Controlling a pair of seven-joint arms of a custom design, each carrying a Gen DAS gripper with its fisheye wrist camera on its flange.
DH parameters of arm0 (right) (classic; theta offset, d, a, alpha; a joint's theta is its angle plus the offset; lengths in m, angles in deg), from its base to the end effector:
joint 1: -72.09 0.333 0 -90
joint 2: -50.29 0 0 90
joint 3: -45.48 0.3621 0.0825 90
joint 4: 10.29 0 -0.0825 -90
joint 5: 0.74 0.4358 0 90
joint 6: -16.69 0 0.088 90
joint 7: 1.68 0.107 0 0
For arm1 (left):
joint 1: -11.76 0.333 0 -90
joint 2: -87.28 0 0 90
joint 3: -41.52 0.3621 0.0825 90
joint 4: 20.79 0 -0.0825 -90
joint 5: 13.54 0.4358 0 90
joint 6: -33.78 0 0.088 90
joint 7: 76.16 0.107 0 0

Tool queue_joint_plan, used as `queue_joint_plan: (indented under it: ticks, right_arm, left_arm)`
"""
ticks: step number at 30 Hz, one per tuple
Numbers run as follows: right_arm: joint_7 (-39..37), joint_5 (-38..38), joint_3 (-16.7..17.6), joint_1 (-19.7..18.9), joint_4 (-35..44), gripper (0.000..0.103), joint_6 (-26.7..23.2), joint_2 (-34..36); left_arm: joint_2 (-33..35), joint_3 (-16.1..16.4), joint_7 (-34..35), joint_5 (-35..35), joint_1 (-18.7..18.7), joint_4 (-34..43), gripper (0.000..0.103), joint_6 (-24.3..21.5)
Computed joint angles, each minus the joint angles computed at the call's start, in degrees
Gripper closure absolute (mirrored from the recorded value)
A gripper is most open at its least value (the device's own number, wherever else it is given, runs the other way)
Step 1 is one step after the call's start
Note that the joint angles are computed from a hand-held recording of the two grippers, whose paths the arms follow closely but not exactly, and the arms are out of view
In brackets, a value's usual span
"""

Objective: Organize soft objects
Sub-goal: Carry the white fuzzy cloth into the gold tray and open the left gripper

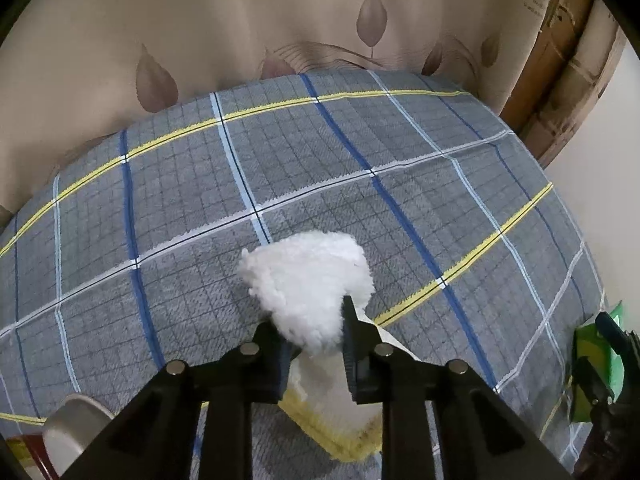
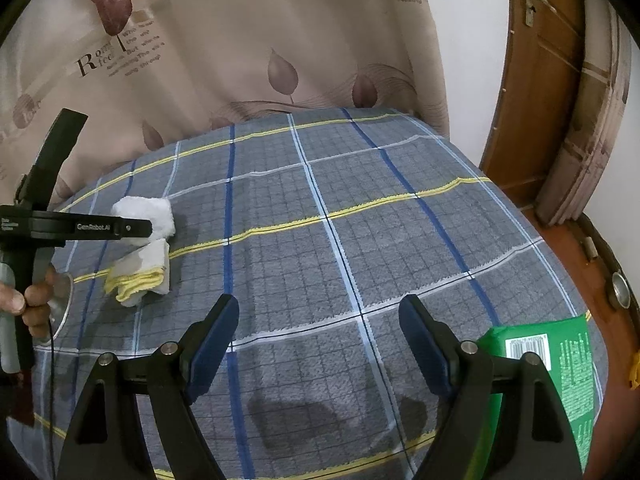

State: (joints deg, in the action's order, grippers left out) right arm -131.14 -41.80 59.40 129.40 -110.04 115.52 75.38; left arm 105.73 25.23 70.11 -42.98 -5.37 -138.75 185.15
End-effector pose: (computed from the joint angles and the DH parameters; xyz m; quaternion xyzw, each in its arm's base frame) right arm 0.2893 0.6164 0.3301 -0.2936 0.8924 -0.3111 0.1438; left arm 0.5649 -0.3482 0.3156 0.2192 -0.9484 0.2289 0.0033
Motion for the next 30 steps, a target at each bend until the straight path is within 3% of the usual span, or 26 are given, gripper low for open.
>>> queue_joint_plan:
  ticks: [9,17,30]
  right_arm:
    - [-0.28,-0.35,-0.14,0.16,0.49,0.023,-0.07,0.29]
    - [-1.54,-0.96,-0.37,0.18,1.29,0.023,0.49,0.93]
    - [-5.32,-1.99,-1.31,0.76,4.29,0.023,0.90,2.90]
  left_arm:
    - [-1.98,-0.25,1.37,-1.57,0.60,-1.87,0.082,0.35]
    - [-5.46,0.21,3.78,-3.95,1.92,-5.51,0.082,3.39]
    - [-11.01,1.87,6.77,-9.64,4.67,-8.47,0.082,-1.12]
